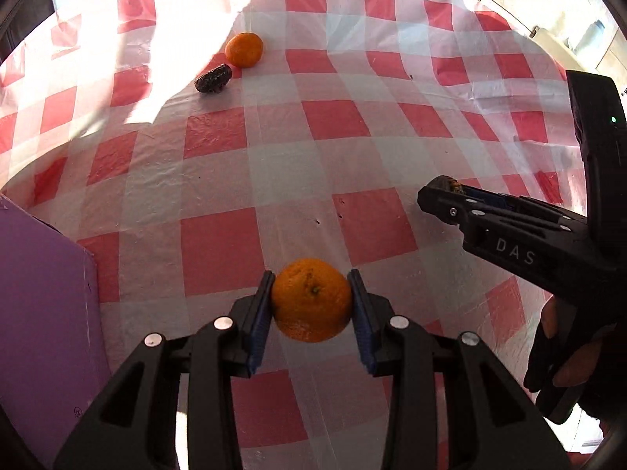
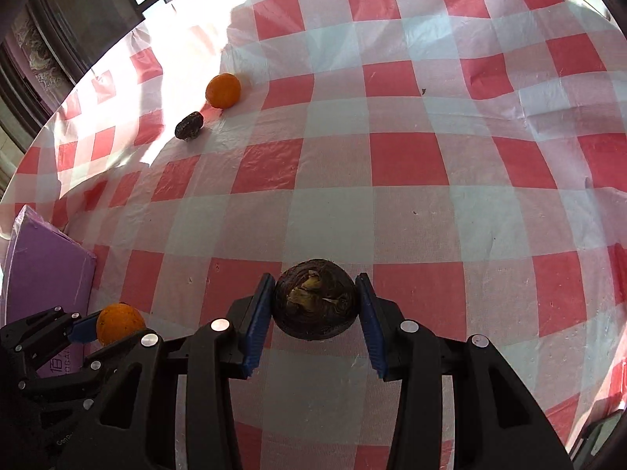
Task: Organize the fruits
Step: 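Grasp the dark round fruit with the right tool while the left tool grasps an orange, then carry the dark fruit and orange into the box and open both tools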
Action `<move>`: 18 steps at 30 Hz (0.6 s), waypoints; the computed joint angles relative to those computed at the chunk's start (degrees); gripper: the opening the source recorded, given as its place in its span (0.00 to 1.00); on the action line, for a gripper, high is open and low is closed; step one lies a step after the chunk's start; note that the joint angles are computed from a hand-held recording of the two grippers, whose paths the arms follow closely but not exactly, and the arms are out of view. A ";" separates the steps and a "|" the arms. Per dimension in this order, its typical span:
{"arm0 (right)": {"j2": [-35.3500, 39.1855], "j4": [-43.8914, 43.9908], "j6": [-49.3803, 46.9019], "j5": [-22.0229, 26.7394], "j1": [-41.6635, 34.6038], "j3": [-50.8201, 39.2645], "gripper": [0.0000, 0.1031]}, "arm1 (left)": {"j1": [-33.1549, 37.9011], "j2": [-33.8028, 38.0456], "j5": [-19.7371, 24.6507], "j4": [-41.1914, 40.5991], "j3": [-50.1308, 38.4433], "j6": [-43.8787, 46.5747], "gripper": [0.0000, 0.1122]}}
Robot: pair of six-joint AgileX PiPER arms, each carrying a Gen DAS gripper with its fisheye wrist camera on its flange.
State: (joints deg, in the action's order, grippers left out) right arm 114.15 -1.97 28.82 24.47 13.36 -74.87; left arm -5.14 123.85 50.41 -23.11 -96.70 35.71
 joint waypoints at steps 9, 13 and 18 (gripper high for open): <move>-3.94 -9.40 25.12 1.70 9.70 6.54 0.41 | 9.39 -13.39 3.70 -14.10 12.61 21.96 0.33; -5.44 -16.35 34.75 4.31 14.71 5.46 0.41 | 15.17 -16.76 6.12 -18.44 14.13 28.20 0.33; -5.07 -21.96 41.86 8.01 20.40 -0.33 0.41 | 23.43 -18.01 9.61 -21.29 12.96 32.39 0.33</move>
